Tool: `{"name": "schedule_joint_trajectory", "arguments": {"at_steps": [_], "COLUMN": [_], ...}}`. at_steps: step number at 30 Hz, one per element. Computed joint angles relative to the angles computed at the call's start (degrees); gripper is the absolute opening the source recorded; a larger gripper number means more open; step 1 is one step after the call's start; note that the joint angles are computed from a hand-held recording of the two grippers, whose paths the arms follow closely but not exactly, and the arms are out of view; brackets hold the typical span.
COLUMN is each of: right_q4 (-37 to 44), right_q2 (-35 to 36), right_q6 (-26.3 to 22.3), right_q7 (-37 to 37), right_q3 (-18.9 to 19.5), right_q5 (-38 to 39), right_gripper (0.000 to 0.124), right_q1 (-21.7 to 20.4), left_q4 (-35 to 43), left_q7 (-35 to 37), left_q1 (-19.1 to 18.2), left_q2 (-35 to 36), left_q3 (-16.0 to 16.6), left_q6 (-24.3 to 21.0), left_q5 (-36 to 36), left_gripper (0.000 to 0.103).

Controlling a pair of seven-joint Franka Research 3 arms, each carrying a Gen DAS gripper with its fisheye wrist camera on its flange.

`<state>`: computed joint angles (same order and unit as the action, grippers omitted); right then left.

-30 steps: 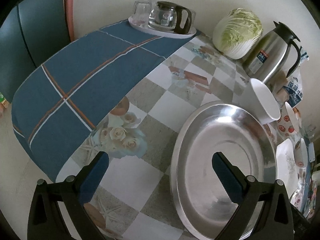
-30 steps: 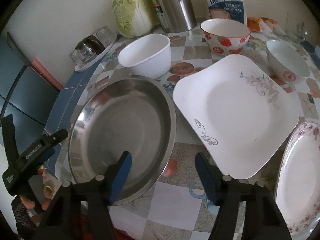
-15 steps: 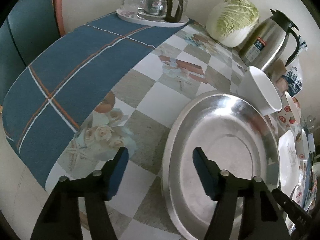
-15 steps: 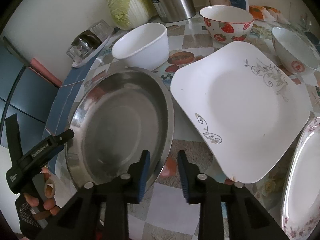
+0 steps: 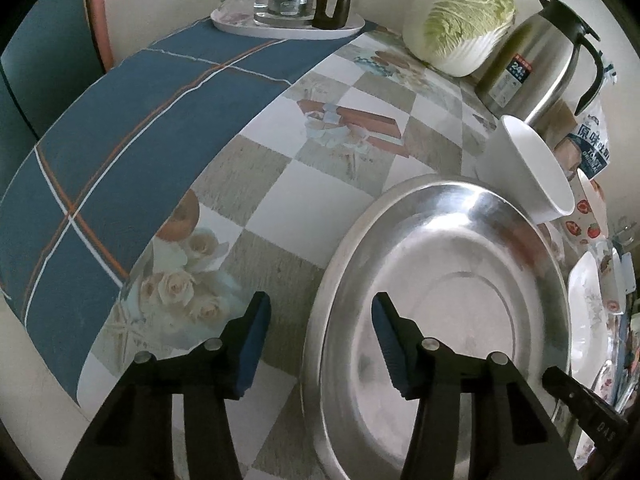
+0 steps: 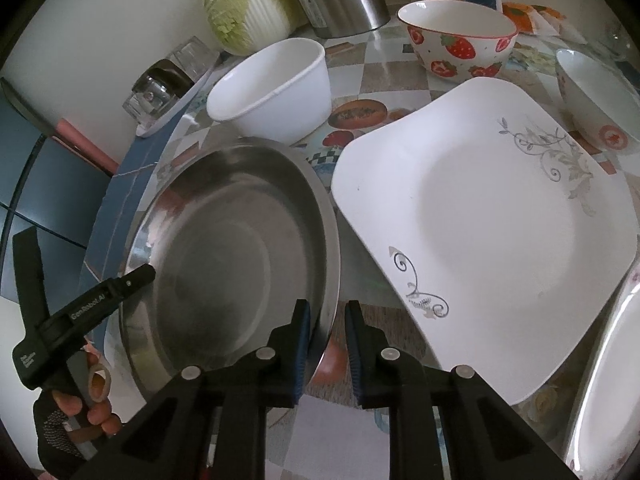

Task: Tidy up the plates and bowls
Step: 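Reach both grippers to the steel basin rim and close on it, then lift the steel basin with both grippers and carry it over the white square plate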

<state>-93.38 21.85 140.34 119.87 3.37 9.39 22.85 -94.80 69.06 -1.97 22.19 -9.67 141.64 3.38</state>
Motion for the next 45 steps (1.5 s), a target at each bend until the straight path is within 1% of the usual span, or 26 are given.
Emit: {"name": "schedule_joint_trajectory", "arguments": {"at_steps": [1, 2, 5, 7, 9, 16, 24, 38, 45], "right_q4": [0.0, 0.3, 0.9, 1.0, 1.7, 2.1, 1.8, -1.2, -4.5], "right_q2": [0.0, 0.2, 0.4, 0.3, 0.4, 0.2, -0.6, -3.9, -6.9], "right_q6": [-0.1, -0.3, -0.8, -0.5, -1.3, -1.6, -0.9, 4.4, 8.0], "right_q7": [0.0, 0.0, -0.3, -0.9, -0.4, -1.5, -3.9, -8.4, -10.6], "right_q3": [0.0, -0.1, -0.2, -0.1, -0.6, -0.4, -0.1, 0.9, 1.4], "right_q5": [0.0, -0.3, -1.3, -1.8, -3.6, -3.9, -4.6, -2.1, 0.3], "right_gripper": [0.019, 0.019, 0.019, 0.019, 0.019, 0.019, 0.019, 0.019, 0.019], "right_q1": [0.0, 0.1, 0.5, 0.6, 1.4, 1.1, 1.4, 0.9, 0.1], "left_q4": [0.1, 0.3, 0.1, 0.1, -0.3, -2.0, -5.0, -9.6, -10.0], "left_q7": [0.0, 0.1, 1.8, 1.8, 2.0, 1.6, -0.2, -4.3, -6.3], "left_q1": [-0.2, -0.1, 0.9, 0.6, 0.6, 0.2, -0.2, -1.2, -2.1], "left_q2": [0.1, 0.2, 0.2, 0.1, -0.2, -1.8, -5.3, -11.7, -14.8], "left_q3": [0.1, 0.1, -0.9, -0.6, -0.6, -0.1, 0.9, 1.7, 1.7], "left_q6": [-0.1, -0.2, 0.3, 0.3, 0.3, 0.1, 0.9, 0.8, 0.5], "left_q5": [0.5, 0.5, -2.0, -1.7, -1.8, -0.9, 1.7, 7.2, 10.4], "left_gripper": [0.048, 0.040, 0.025, 0.025, 0.025, 0.024, 0.021, 0.021, 0.021]}}
